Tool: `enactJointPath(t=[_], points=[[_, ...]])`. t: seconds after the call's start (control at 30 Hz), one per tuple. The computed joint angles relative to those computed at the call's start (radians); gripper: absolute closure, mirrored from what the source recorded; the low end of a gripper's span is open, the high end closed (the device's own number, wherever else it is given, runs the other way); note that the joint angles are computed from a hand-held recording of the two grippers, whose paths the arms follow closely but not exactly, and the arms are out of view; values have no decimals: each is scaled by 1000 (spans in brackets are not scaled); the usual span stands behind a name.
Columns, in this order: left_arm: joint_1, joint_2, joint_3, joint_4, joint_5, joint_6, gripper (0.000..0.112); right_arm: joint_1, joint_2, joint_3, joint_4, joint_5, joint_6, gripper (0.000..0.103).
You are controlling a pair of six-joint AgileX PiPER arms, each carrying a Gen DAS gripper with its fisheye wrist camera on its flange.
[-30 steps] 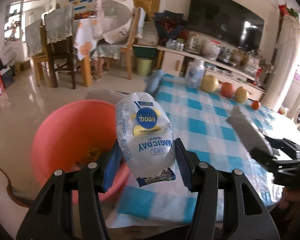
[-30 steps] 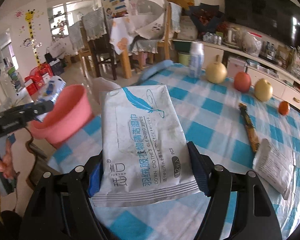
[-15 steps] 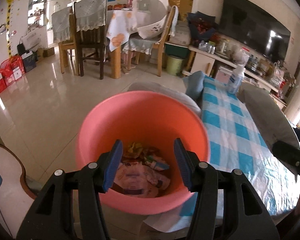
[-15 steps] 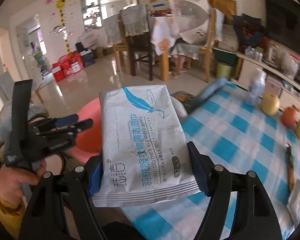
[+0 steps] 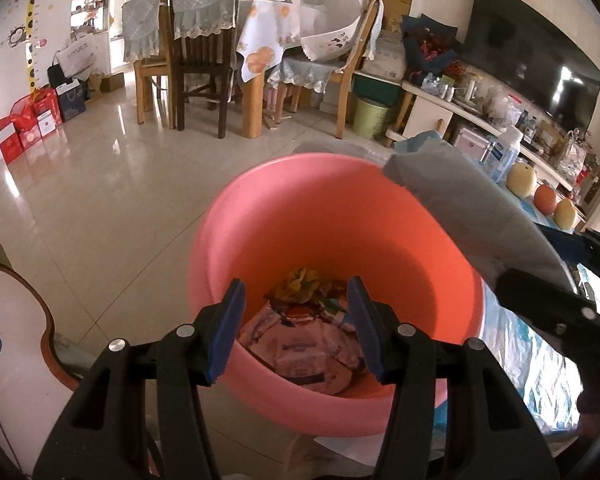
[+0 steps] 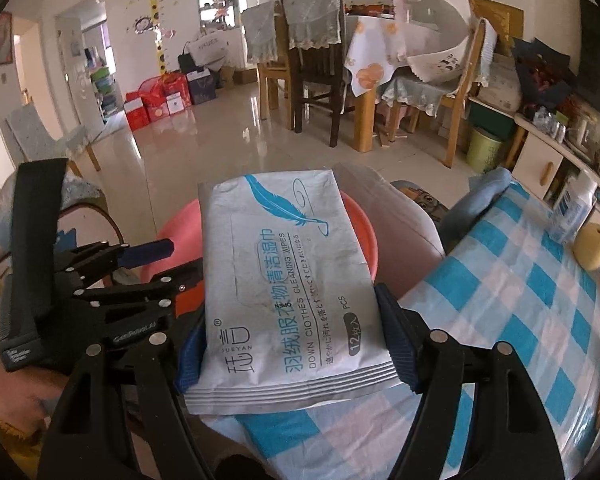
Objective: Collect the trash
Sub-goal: 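Carry both items over the pink bucket and open both grippers to drop them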
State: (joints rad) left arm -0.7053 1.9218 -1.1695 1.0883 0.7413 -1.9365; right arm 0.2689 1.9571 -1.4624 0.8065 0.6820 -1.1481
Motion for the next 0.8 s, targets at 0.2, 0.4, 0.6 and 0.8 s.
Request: enactJointPath(t=[0.2, 0.4, 0.6, 0.8], points=[[-6, 12, -17, -15, 19, 33, 49, 8, 24, 14, 3, -55, 5, 15], [-26, 35, -56, -30, 64, 74, 35, -40, 10, 72, 47, -85, -29, 14], [-39, 52, -88, -57, 105, 114, 26, -100, -9, 118, 91, -77, -47, 14], [-54, 70, -130, -79, 149, 150, 22, -134, -27, 155, 95, -82, -64, 14]])
